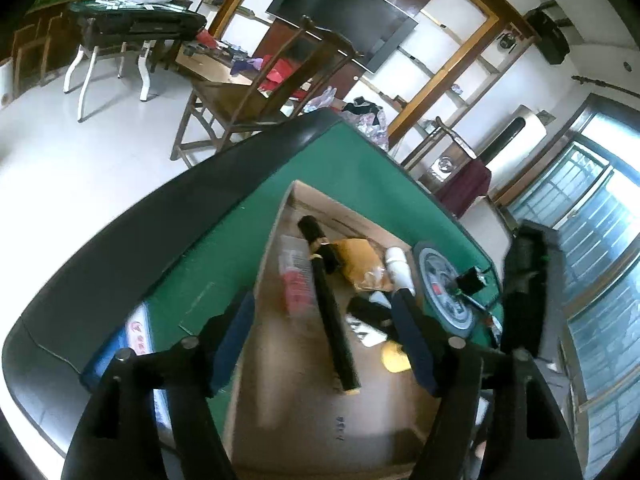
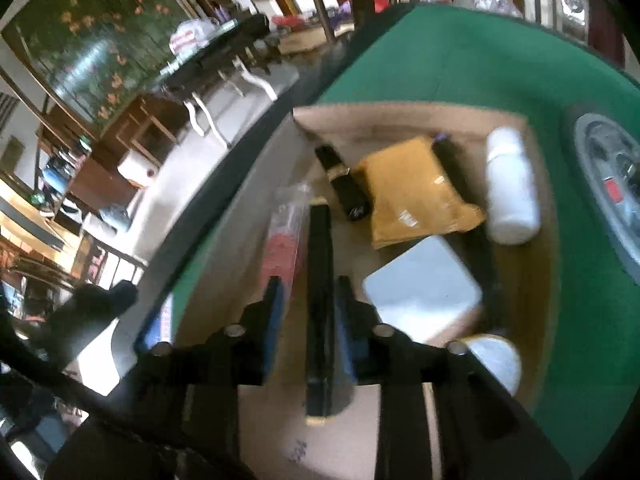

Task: Organize objects
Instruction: 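Move both grippers back over the pile on the table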

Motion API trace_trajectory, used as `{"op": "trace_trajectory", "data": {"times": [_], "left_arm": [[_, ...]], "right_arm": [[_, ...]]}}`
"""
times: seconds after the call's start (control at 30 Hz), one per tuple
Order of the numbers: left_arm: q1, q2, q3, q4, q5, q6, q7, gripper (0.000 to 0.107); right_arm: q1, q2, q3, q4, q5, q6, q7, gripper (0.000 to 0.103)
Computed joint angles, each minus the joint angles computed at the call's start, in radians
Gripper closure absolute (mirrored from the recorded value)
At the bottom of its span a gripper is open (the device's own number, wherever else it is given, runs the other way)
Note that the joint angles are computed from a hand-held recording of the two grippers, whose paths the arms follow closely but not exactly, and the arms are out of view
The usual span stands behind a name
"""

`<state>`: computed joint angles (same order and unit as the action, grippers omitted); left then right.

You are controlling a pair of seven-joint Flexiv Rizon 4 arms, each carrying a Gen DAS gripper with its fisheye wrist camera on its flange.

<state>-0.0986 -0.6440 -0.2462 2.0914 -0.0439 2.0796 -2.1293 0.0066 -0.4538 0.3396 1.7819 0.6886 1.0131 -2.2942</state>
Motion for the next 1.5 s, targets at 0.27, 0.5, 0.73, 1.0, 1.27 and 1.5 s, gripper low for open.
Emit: {"op": "trace_trajectory", "data": {"times": [0.27,0.5,0.73,1.0,1.27,1.5], "left_arm": [[0.097,-0.057,-0.209,-0.086,0.215,-0.011,-0.011,0.04],[-0.042,-0.107,-0.25,-0.266,0.186,-0.265,0.21,0.039],[-0.178,-0.204,-0.238,-0.436,0.067,-0.499,0.345,0.039],[-0.322,-0.208,-0.114,-0.486,-0.054,-0.561,0.366,0.039],[-0.39,-0.199,-0.055,-0.485,-0.15,-0.55,0.399,0.039],[-0.405,-0.186,-0.028,-0.472,-0.18,-0.533,0.415,0.039]], "right_arm": [[-0.143,0.119,-0.034,0.059,0.215,0.087,-0.244,0.054],[-0.252,0.127,-0.142,0.062,0.362,0.368,-0.45,0.011],[-0.388,-0.04,-0.306,-0.14,0.119,0.056,0.045,0.011],[-0.549,-0.129,-0.196,-0.278,0.136,-0.076,0.1,0.011],[-0.508,-0.174,-0.171,-0.335,0.096,-0.165,0.033,0.011],[-0.519,-0.17,-0.102,-0.309,0.067,-0.36,-0.113,0.011]]}}
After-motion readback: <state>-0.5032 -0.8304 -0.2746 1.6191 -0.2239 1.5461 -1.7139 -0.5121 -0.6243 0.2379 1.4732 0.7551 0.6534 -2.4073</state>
